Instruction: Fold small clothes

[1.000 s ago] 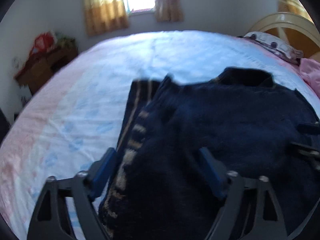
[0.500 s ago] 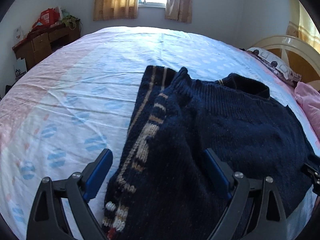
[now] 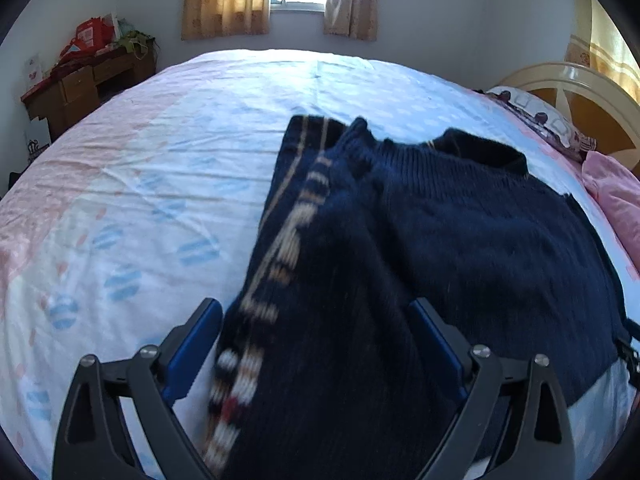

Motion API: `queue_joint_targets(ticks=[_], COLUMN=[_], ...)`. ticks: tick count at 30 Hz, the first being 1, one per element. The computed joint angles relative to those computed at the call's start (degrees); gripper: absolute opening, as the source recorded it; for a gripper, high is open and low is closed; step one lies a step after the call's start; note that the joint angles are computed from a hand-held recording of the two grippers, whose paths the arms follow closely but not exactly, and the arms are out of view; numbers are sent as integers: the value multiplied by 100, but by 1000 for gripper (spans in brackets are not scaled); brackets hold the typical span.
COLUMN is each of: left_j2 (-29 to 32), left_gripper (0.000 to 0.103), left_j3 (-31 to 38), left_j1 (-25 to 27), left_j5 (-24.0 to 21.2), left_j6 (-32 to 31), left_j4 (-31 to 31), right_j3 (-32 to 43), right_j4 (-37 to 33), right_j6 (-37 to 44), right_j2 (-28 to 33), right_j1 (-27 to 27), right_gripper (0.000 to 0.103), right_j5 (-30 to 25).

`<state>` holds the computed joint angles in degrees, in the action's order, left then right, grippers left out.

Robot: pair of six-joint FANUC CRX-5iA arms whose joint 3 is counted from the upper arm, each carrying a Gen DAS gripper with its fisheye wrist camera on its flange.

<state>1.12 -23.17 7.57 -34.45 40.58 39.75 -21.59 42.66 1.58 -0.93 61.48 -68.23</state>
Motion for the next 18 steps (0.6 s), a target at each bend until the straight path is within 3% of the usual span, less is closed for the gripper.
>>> queue_joint_targets(ticks=[5,7,10,13,18], left_j2=[-275,-244,-344,-492,-588], left_gripper=[98,98,99,99,99], left_j3=[-383,-391,-445,-666,-833], left_j1=[322,431,465,564,880], left_j5=[-98,-291,-311,-313,-461], left_j6=[-363,-408,-509,-855,-1289], left_j4=[295,318,254,642,1133], right_j3=[-156,42,128,173,701], right_j4=[265,-85,-53,209,592], right_j6=[-248,123,71,-25,827], right_j2=[-223,-16,37,14,548], right_j1=[251,221,254,366,489], right_gripper=[67,67,67,67,67], right_j5=[-115,-270,-389,-408,-554])
